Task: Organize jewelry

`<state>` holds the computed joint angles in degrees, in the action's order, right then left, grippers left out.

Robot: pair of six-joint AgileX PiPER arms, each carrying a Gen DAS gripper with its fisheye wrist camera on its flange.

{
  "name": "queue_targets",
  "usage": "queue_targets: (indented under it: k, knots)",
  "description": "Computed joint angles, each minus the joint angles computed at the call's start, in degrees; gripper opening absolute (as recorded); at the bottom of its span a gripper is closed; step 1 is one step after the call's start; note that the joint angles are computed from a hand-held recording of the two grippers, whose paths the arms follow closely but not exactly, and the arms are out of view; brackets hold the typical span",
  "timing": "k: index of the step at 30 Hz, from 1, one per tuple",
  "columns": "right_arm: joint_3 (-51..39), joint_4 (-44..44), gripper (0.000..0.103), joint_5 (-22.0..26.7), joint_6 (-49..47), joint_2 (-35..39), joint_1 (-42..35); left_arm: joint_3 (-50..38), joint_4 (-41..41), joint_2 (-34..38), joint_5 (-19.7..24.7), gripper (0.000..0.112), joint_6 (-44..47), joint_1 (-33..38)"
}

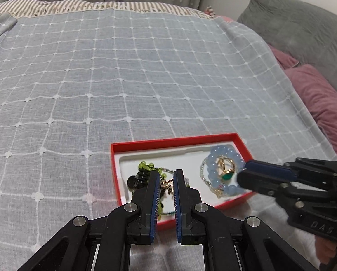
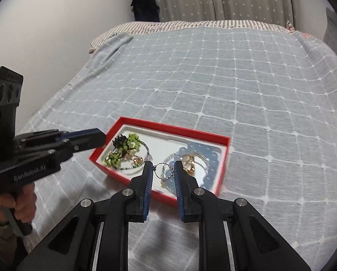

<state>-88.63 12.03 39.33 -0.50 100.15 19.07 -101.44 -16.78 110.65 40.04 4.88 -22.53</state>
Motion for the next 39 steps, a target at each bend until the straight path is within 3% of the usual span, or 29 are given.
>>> queue_targets:
  k: [3,6,8,15,18,21,23,26,28,32,36,39]
  knots:
    - [-2.79,0.28,0.022,-0.11,-0.23,2.73,0.74,-2.76,0.59,2.26,0.87,0.007,-0.09,-0.56]
    - [-4.14,-4.02,0.034,0.29,4.64,3.67,1.78,-3.71,0.36,3.04,1.57,0.010,0.28,-0.59]
    - [-3.52,-4.26,0.035,-0.21,5.15,3.02,1.59,-3.38,0.81,2.60,1.10,0.024,-0.12,-0.45]
    - [2.39,-5.86,0.036,-0.62,10.00,-3.85,0.79,1.33,-2.95,-2.03,-1.87,0.037,1.48,1.79]
    - [5.31,-6.11,0.036,1.02,11.23,-6.82,0.88,4.41,-0.58,-4.38,-3.57,0.042,-0.98,1.59]
    - [6.02,-8.65,0.037,3.42,13.95,-8.55,2.15,9.75,7.92,-7.98,-6.30,0.059,-9.73,-0.77]
    - [7.72,-8.92,0.037,3.33,15.98,-10.27,2.81,13.39,17.84,-10.44,-7.76,0.073,-19.26,-3.61]
    - [11.30,-11.36,0.046,3.21,20.60,-13.08,5.29,17.98,29.08,-13.42,-7.83,0.086,-30.68,-7.81]
    - [13.83,-17.95,0.051,3.72,26.08,-15.05,8.98,21.85,34.61,-15.71,-7.86,0.094,-34.40,-10.27]
    - [15.66,-36.31,0.053,8.12,39.54,-16.77,17.65,26.22,47.34,-18.32,-4.40,0.096,-45.35,-14.19]
    - [16.17,-37.12,0.056,6.35,41.21,-17.63,18.47,26.81,52.03,-19.34,-2.08,0.097,-50.46,-16.09]
    - [15.79,-39.06,0.071,7.38,42.31,-16.74,19.31,27.00,57.18,-19.66,0.33,0.099,-55.21,-17.53]
